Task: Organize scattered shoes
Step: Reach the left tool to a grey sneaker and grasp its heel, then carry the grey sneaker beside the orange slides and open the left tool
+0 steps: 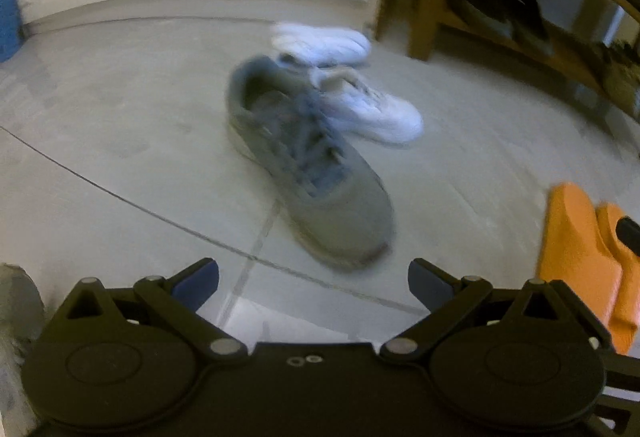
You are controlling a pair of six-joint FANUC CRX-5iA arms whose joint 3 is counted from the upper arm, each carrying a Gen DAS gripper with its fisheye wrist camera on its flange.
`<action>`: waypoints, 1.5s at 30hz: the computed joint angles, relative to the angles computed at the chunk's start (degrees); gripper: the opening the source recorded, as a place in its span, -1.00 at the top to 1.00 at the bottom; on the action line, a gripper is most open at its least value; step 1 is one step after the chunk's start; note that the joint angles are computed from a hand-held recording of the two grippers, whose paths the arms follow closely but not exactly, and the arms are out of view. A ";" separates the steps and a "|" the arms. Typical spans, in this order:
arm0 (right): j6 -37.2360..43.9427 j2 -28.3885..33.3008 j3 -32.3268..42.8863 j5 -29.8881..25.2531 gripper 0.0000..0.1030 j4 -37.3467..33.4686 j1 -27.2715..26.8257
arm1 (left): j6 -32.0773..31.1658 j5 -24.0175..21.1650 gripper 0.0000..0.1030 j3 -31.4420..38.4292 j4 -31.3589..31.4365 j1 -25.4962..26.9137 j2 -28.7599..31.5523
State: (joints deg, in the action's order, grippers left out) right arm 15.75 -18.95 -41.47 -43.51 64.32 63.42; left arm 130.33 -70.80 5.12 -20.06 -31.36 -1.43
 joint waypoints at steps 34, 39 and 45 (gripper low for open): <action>-7.05 8.84 8.22 -10.03 -0.47 -2.64 4.41 | -9.61 0.89 -0.82 11.46 4.45 17.06 17.26; -6.44 8.64 8.02 -10.41 -0.47 -2.69 4.71 | -8.50 2.21 0.70 9.83 8.28 18.21 16.45; -6.14 8.13 7.56 -11.36 -0.47 -2.73 5.20 | -8.61 4.96 0.74 7.33 7.38 17.45 14.19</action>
